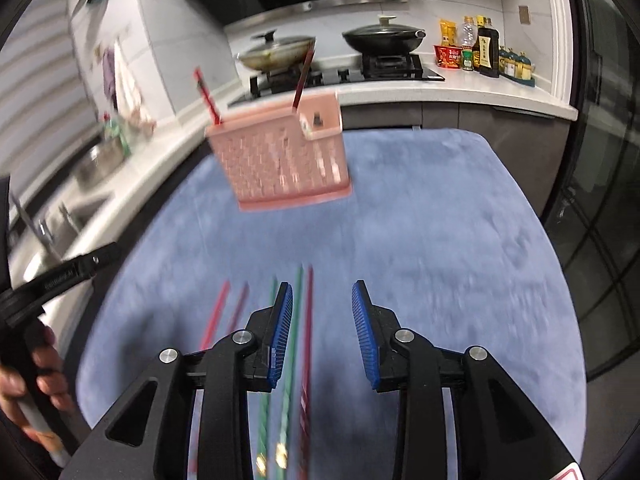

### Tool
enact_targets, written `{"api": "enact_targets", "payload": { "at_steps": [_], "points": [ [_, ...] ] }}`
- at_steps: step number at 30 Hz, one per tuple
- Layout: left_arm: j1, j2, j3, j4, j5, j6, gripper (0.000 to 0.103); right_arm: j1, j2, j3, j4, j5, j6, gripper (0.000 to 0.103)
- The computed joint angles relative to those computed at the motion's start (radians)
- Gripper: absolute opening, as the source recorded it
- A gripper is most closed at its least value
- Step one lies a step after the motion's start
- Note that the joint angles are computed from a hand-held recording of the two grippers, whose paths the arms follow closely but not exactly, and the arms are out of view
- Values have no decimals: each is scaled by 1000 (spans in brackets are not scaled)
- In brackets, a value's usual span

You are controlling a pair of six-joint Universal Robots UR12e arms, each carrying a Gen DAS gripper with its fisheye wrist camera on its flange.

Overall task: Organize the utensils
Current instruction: 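Move both open tools down to the remaining red chopsticks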

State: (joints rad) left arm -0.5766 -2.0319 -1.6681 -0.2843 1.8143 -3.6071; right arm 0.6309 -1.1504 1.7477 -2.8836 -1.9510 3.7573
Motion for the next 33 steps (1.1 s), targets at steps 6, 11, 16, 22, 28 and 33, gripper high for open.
{"api": "enact_targets", "payload": {
  "at_steps": [6, 11, 16, 22, 28, 33],
  "points": [
    [-20, 18, -61, -13, -23, -1, 45, 28, -2, 45, 34, 44, 39, 31],
    [-33, 26, -96, -21, -34, 2, 45, 39, 2, 69, 46, 66, 85, 31],
    [-37, 35, -129, -20, -58, 10, 45, 48, 12, 75, 59, 72, 105, 31],
    [-42, 44, -157, -17, -79, 9, 50, 51, 21, 74, 65, 85, 112, 26],
    [-46, 44, -165, -19, -96, 11, 51, 49, 29, 72, 73, 98, 112, 18],
    [-48, 43, -169, -18, -113, 15, 51, 49, 29, 80, 59, 98, 122, 13]
  ]
}}
